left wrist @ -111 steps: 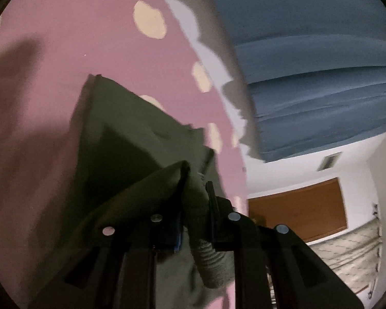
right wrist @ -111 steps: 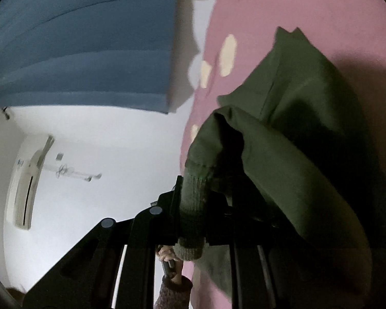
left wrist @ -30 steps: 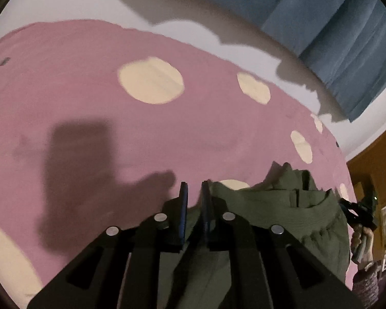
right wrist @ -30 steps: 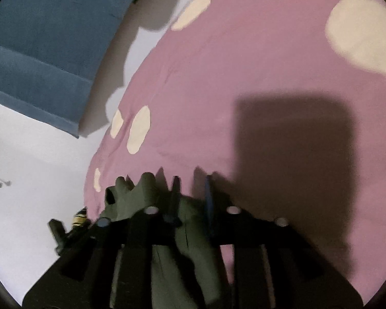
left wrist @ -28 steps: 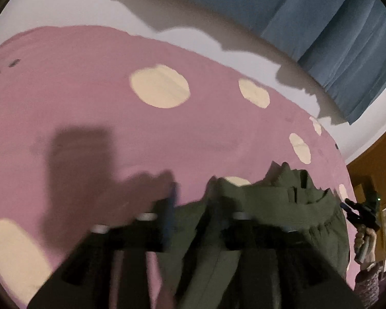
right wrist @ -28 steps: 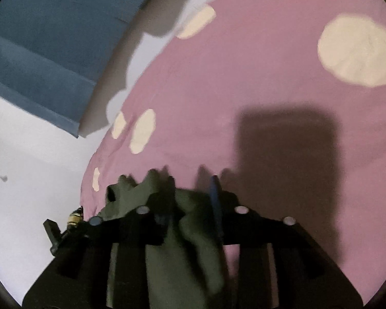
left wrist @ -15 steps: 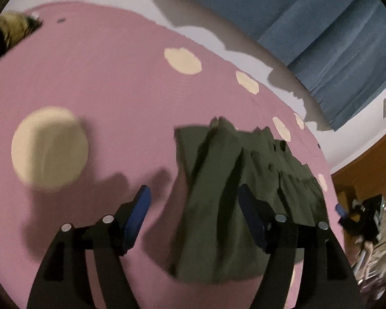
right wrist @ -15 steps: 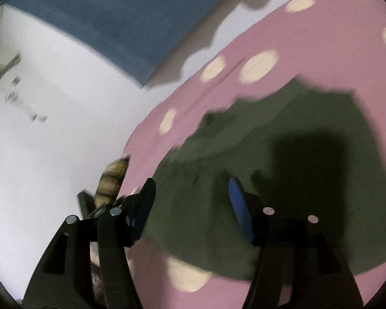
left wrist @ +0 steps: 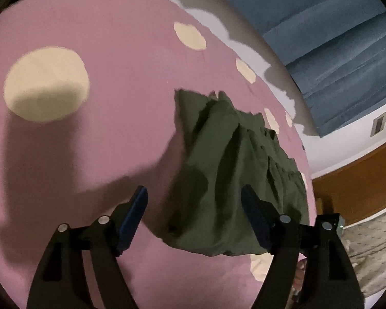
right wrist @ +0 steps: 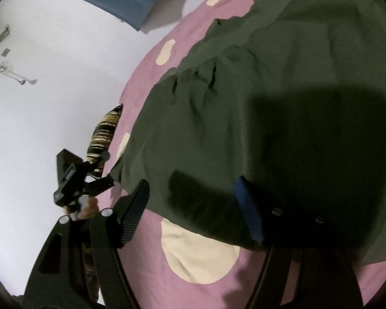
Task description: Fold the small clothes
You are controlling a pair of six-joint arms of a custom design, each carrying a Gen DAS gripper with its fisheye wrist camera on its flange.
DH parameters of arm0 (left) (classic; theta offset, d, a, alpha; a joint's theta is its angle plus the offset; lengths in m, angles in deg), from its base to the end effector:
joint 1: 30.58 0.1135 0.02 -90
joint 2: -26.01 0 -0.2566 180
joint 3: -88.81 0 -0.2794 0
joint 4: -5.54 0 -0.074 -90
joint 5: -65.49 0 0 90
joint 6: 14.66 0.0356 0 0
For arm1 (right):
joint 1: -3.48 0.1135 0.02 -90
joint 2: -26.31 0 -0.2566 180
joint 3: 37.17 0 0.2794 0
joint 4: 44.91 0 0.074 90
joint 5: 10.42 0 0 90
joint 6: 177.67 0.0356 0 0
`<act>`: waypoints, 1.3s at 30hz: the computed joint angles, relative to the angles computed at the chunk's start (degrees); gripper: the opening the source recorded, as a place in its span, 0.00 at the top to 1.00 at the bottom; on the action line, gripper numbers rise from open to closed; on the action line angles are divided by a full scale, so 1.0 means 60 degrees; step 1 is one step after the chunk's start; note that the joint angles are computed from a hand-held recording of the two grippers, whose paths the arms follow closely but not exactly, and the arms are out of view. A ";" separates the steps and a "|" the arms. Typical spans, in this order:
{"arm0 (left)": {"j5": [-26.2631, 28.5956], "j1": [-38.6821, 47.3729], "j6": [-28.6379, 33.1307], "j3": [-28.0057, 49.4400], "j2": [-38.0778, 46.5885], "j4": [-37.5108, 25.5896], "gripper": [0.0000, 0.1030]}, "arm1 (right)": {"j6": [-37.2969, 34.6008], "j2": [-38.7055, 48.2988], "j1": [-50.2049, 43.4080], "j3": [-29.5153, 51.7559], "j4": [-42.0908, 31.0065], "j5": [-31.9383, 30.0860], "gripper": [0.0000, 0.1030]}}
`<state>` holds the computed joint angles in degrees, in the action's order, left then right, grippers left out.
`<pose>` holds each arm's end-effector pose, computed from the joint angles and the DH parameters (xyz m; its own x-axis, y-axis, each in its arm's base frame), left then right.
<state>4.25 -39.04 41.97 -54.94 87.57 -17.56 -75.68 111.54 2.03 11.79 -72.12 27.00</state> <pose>0.2153 -0.0493 0.1410 -0.8625 -0.3592 -0.3564 -0.0354 0.7454 -0.6656 0.2673 0.0215 0.1184 -0.9454 0.1502 -0.2891 -0.1459 0.5983 0.7879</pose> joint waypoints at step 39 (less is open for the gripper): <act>-0.2173 -0.2938 0.0035 0.4383 0.2945 -0.2309 0.87 | 0.2263 0.0917 -0.0487 0.0947 0.1794 -0.0777 0.27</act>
<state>-8.79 -56.67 42.18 -28.64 105.24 -31.41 -62.10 117.04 -0.89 17.48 -61.35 22.34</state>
